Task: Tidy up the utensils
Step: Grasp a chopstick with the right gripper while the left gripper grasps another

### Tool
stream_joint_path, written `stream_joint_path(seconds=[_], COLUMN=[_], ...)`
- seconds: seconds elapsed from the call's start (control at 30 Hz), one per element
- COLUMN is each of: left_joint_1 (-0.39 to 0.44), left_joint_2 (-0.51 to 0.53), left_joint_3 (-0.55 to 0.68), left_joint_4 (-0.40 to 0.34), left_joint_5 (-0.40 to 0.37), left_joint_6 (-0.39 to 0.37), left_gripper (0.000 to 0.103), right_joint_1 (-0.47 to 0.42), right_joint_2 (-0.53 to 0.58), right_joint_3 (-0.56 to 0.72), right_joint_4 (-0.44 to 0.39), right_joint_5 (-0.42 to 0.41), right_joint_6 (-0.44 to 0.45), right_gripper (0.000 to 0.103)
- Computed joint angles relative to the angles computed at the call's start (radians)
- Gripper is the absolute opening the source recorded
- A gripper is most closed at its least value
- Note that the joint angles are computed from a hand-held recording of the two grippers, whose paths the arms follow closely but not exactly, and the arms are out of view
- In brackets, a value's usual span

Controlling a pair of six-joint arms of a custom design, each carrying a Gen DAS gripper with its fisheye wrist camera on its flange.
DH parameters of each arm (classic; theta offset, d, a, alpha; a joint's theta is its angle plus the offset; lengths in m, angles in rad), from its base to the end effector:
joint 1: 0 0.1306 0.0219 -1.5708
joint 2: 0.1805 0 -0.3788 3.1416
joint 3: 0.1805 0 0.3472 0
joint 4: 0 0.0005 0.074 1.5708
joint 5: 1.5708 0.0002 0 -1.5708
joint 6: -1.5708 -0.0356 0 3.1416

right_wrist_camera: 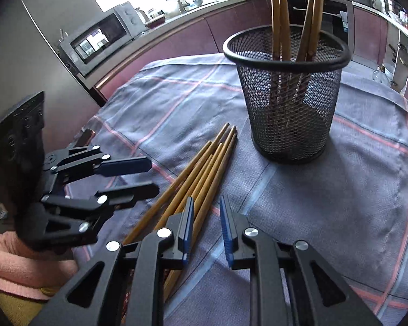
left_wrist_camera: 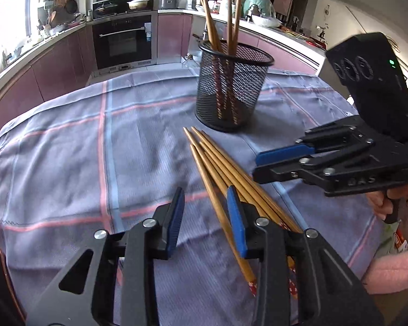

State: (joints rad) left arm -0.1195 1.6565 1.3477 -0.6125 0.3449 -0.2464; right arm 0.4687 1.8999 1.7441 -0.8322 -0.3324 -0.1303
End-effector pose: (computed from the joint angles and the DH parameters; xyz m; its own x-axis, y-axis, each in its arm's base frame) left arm 0.5120 -0.0741 0.3048 -0.6899 0.3141 -0.6522 0.4986 0.8594 -0.1136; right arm 0.5381 0.2849 0.3174 -0.8149 -0.2749 -0.5103 -0.4854 0.8048 0.3416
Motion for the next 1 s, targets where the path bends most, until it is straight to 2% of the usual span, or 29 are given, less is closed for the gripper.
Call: stream_joint_path(seconds=[0.27,0.63,0.87,1.0], left_joint_1=[-0.010,-0.012,-0.010,-0.005], left_joint_2=[0.011,0.024,0.023,0.025], left_joint_3=[0.016,0.038,0.037,0.034], left_joint_4=[-0.060,-0.081,-0.086,-0.087], left_joint_5=[-0.009,-0.023,-0.018,-0.004], left_joint_6=[-0.024,-0.050,-0.058,-0.062], left_gripper=[0.019,0.020,0.019,0.020], right_joint_1=[0.013,0.038,0.047,0.028], right_joint_2=[0.031,0.091,0.115,0.119], right_joint_3=[0.035,0.157,0.217,0.215], right_joint_4=[-0.027,-0.112,-0.197,-0.210], right_joint_5=[0.053,0.151,0.165,0.114], right_joint_6=[-0.029,-0.015,0.022,-0.003], right_gripper=[0.018,0.019,0.022,0.018])
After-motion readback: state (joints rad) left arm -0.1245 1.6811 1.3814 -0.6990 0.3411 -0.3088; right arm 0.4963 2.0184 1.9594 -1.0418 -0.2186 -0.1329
